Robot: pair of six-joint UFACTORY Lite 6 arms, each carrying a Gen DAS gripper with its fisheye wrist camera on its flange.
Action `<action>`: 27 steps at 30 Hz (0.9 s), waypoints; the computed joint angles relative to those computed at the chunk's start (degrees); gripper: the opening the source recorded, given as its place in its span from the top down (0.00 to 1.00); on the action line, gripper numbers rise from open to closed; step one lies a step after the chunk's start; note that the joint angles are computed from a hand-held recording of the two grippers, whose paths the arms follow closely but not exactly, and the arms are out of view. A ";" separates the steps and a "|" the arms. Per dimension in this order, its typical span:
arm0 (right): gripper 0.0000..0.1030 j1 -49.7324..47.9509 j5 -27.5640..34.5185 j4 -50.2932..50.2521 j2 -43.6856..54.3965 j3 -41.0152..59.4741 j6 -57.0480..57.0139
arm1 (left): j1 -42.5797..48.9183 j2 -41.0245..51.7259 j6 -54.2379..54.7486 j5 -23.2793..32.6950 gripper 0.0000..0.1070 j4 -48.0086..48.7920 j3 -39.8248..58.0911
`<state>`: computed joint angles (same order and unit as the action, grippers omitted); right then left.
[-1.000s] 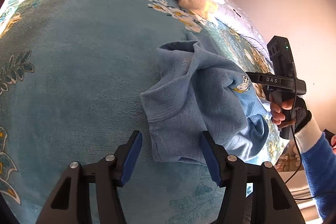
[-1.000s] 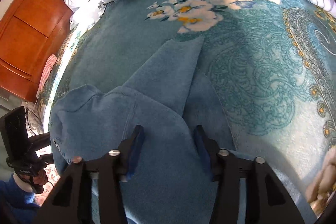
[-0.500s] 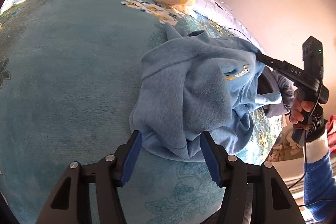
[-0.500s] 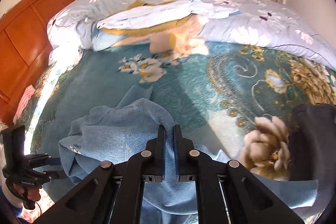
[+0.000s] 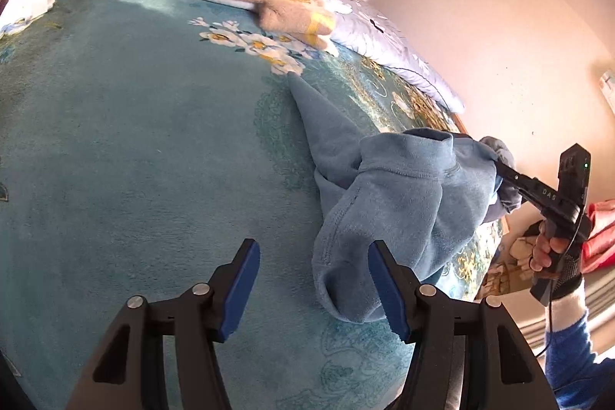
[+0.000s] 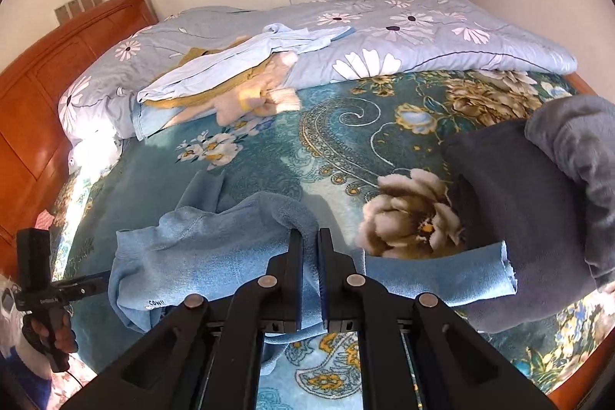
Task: Fold clothes
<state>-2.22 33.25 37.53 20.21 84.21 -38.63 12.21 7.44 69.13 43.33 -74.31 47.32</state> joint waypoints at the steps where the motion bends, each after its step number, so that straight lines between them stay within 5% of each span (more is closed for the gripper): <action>1: 0.93 -0.10 -0.07 0.05 -0.40 -0.43 0.09 | -0.84 0.08 1.08 -0.37 0.43 -0.73 -0.33; 4: 0.93 -0.06 -0.34 -0.83 -1.06 -0.92 1.05 | -4.19 0.24 0.90 -3.40 0.47 -1.10 -0.58; 9: 0.93 -0.38 -0.18 -0.29 -1.66 -1.00 1.64 | -6.12 -1.45 0.97 -4.89 0.93 -1.08 -2.63; 17: 0.93 0.20 -0.41 -3.16 -1.71 2.47 6.15 | -6.87 -9.00 -3.00 -11.73 0.95 -0.36 -2.03; 27: 0.93 2.98 6.12 -12.20 5.33 31.45 16.63 | -5.21 -4.29 -18.74 -16.80 0.95 14.65 27.90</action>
